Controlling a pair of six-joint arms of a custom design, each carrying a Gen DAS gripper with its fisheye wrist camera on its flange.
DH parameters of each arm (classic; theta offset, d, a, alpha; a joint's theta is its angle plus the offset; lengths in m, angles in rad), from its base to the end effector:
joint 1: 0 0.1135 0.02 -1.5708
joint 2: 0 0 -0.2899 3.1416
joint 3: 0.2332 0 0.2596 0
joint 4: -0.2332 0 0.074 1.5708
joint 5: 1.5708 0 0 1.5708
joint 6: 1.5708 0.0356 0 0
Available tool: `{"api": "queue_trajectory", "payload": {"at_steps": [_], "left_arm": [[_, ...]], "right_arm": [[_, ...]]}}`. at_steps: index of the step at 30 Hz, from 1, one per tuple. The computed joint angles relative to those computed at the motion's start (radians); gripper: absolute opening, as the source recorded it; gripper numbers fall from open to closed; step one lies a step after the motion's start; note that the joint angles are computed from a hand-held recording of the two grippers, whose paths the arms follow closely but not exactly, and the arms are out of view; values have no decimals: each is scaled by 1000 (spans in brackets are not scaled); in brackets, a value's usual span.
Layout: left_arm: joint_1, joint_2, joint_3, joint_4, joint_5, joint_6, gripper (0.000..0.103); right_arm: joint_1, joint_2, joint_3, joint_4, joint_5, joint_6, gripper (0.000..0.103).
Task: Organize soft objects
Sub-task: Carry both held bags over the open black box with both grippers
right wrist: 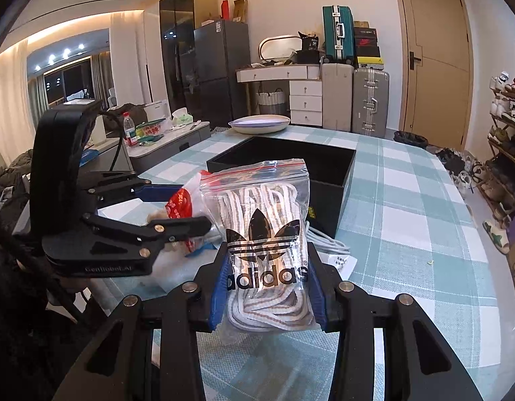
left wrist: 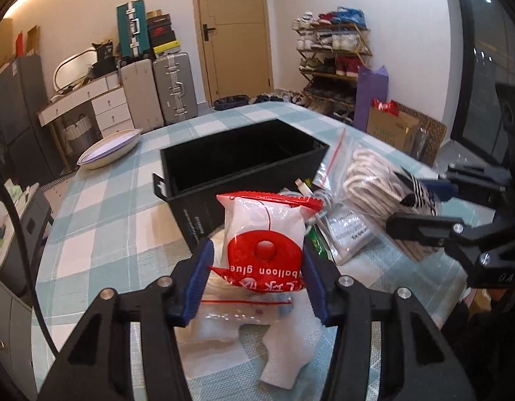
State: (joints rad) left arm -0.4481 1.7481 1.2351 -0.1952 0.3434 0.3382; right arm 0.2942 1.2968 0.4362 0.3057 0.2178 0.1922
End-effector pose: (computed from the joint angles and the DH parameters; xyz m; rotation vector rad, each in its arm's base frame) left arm 0.3574 -0.1851 0.2572 1.0330 2.0197 -0.4487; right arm 0.2359 0.0634 0.1829 0.0207 2.1116 0.0589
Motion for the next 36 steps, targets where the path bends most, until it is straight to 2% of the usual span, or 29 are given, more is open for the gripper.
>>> {"api": "queue_trajectory", "payload": {"at_steps": [9, 19, 29, 36], "left_arm": [[76, 0, 87, -33, 58, -55, 51], [88, 72, 218, -48, 34, -121, 51], [43, 185, 368, -102, -26, -165, 51], [14, 272, 473, -154, -63, -172, 51]], "right_arm": [[-21, -63, 46, -1, 45, 29, 41], [-115, -50, 184, -82, -29, 2, 41], [-197, 114, 341, -176, -115, 16, 41], [-221, 242, 437, -214, -126, 9, 41]]}}
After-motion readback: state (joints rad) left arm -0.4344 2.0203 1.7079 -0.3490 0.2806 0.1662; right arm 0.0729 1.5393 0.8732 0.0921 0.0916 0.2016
